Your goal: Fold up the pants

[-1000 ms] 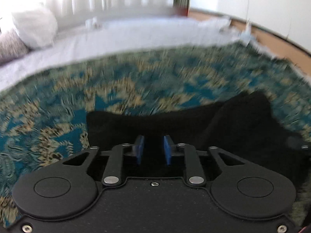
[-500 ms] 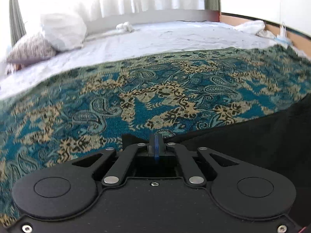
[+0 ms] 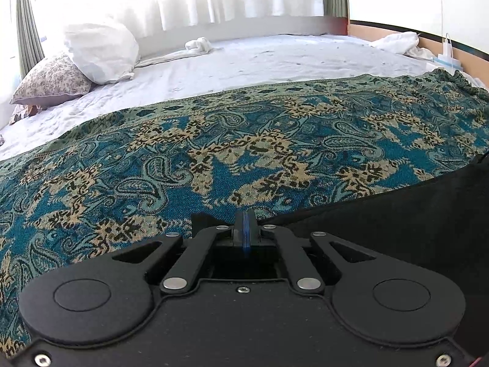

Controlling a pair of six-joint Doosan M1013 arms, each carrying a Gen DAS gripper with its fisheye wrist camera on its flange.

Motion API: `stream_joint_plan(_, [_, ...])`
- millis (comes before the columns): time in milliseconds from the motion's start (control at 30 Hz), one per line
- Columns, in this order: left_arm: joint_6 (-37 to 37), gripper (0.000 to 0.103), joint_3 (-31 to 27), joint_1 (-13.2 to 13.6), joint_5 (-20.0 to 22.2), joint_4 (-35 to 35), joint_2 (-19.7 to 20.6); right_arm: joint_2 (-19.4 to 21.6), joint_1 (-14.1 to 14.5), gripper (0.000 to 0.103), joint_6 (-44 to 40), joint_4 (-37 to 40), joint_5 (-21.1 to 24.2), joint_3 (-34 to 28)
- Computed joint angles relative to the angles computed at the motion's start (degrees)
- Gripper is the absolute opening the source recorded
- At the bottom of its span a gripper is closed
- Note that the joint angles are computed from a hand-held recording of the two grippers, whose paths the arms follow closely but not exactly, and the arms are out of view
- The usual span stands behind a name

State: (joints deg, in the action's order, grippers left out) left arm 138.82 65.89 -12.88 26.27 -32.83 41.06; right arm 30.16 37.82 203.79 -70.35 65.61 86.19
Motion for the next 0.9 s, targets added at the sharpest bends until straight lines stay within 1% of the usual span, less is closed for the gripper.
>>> stream_joint_plan(67, [0.0,0.004,0.0,0.0,0.0,0.0,0.0,0.0,0.2,0.031,-0.6,0.4,0.6,-0.1])
stream_joint_plan(233, [-1.0,0.004,-0.2,0.0,0.7,0.4,-0.1,0.0,0.6,0.030,-2.7,1.7,1.8,-0.5])
stream_joint_plan(300, [-1.7,0.008,-0.4,0.2,2.1,-0.1,-0.5,-0.3,0.8,0.030,-2.6,1.5,1.8,-0.3])
stream_joint_plan(333, [-1.5,0.018,-0.2,0.4,2.7,-0.9,-0.9,-0.5,1.0,0.034,-2.3,1.2,2.0,-0.1])
stream_joint_plan(367, [0.5,0.036,0.5,0.7,3.1,-3.5,-1.6,-0.6,1.2,0.036,-2.1,1.1,2.7,-0.2])
stream_joint_plan(400, [2.3,0.048,1.4,0.9,2.8,-5.8,-2.4,-0.6,1.5,0.038,-2.1,1.1,4.0,-0.4])
stream_joint_plan(433, [4.2,0.062,3.0,1.1,1.6,-7.9,-3.6,-0.6,1.8,0.041,-2.1,1.0,5.4,-0.6])
stream_joint_plan(467, [7.0,0.064,4.8,1.2,-0.1,-10.9,-4.9,-0.6,2.0,0.049,-2.0,0.6,6.6,-0.7])
stream_joint_plan(533, [15.0,0.064,8.7,1.7,-2.2,-18.3,-7.6,-0.5,2.5,0.052,-1.8,-0.5,8.6,-1.1])
stream_joint_plan(567, [18.7,0.064,10.7,2.0,-2.8,-22.2,-8.8,-0.5,2.8,0.054,-1.7,-1.4,8.9,-1.2])
stream_joint_plan(633, [26.8,0.066,15.3,2.9,-2.8,-31.4,-11.7,-0.4,3.1,0.055,-2.1,-3.4,8.4,-1.4])
stream_joint_plan(667, [29.7,0.066,17.4,3.3,-2.4,-34.7,-12.9,-0.3,3.2,0.056,-2.4,-4.5,7.5,-1.6])
stream_joint_plan(700, [31.6,0.066,19.3,3.7,-2.2,-37.1,-13.9,-0.2,3.2,0.056,-2.7,-5.5,6.4,-1.9])
stream_joint_plan(767, [33.1,0.066,23.3,4.2,-2.4,-39.6,-16.0,0.3,3.3,0.056,-3.8,-6.7,3.9,-2.7])
stream_joint_plan(833, [34.3,0.066,26.4,4.4,-3.3,-40.7,-17.6,1.0,3.1,0.056,-5.1,-7.1,1.4,-3.5])
stream_joint_plan(900, [38.0,0.065,29.3,4.5,-4.6,-42.9,-18.8,1.9,3.1,0.056,-6.6,-7.0,-0.8,-4.5])
